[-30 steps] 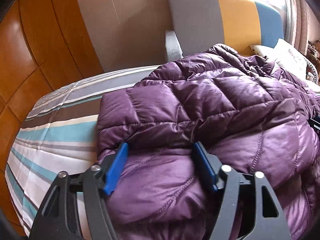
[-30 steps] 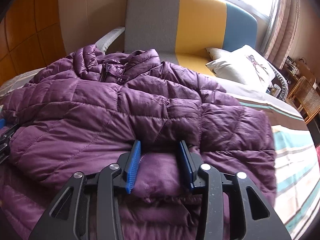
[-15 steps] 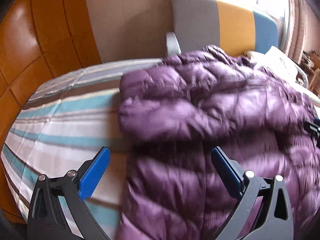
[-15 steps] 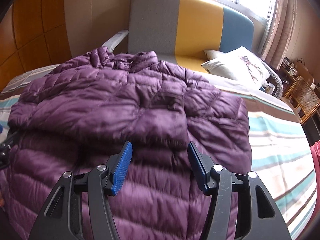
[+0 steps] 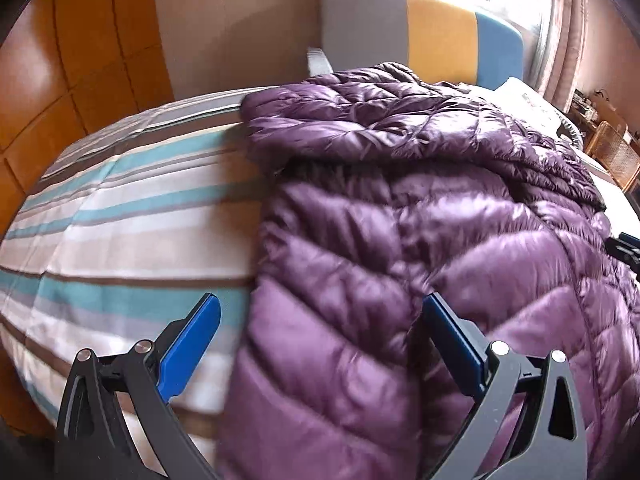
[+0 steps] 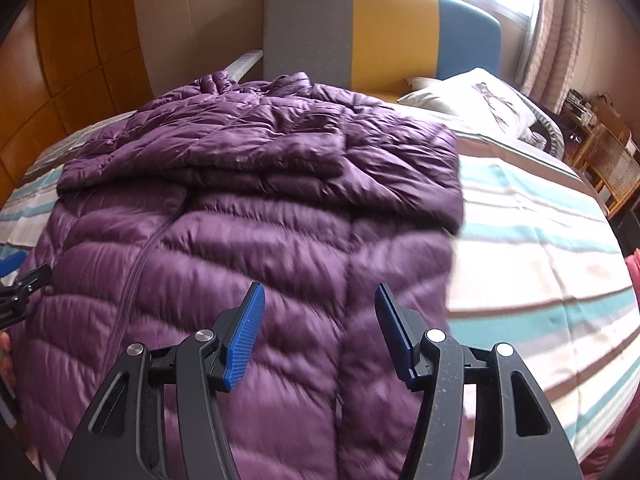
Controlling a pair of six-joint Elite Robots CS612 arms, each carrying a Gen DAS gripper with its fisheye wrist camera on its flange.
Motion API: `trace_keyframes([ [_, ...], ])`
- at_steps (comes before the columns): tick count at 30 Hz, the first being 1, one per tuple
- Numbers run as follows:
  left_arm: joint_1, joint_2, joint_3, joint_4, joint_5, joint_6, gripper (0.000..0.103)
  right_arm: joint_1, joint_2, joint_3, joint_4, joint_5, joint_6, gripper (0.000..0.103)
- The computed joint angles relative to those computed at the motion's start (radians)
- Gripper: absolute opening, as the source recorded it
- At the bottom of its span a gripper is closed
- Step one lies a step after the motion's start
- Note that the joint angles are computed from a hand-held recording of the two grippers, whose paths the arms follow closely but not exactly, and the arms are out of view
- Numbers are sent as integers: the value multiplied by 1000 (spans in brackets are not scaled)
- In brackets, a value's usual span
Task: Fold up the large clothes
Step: 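Grasp the jacket hem edge with the left gripper while the right gripper grasps the hem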
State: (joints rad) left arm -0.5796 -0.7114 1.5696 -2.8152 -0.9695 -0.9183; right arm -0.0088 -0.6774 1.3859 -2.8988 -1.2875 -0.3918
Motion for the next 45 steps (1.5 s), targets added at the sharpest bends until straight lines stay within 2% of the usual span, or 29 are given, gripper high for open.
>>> trace_keyframes([
  [5,-16,-24,56,-22,8,23,96,-34,-33,58,-19,26,5,57],
  [10,-25,-49,121,-90,-28,30,83,-72,-61,105,-5,52,-11,57],
  [19,-51,-79,207,-177,-58,62,74,-135,-110,193,48,76,-56,57],
  [25,-70,-99,250,-191,-80,29,71,-155,-129,241,82,101,-88,57],
  [33,-90,-114,291,-212,-110,63,68,-169,-141,274,124,130,-121,57],
  [34,-91,-114,291,-208,-112,68,67,-169,-143,277,126,134,-133,50],
  [35,-93,-116,290,-203,-115,68,64,-170,-145,279,133,142,-146,38],
  [36,-94,-116,291,-206,-119,70,55,-170,-148,281,146,155,-169,33],
  [37,-94,-117,291,-212,-123,79,39,-169,-150,284,148,156,-183,25],
  [38,-95,-117,289,-216,-128,91,31,-169,-152,285,152,161,-195,19],
  [39,-95,-117,288,-228,-142,108,15,-170,-154,286,160,173,-197,16],
  [41,-97,-117,284,-226,-151,121,8,-173,-156,287,161,191,-189,8],
  [45,-111,-132,300,-264,-113,133,5,-188,-170,299,150,257,-204,5],
])
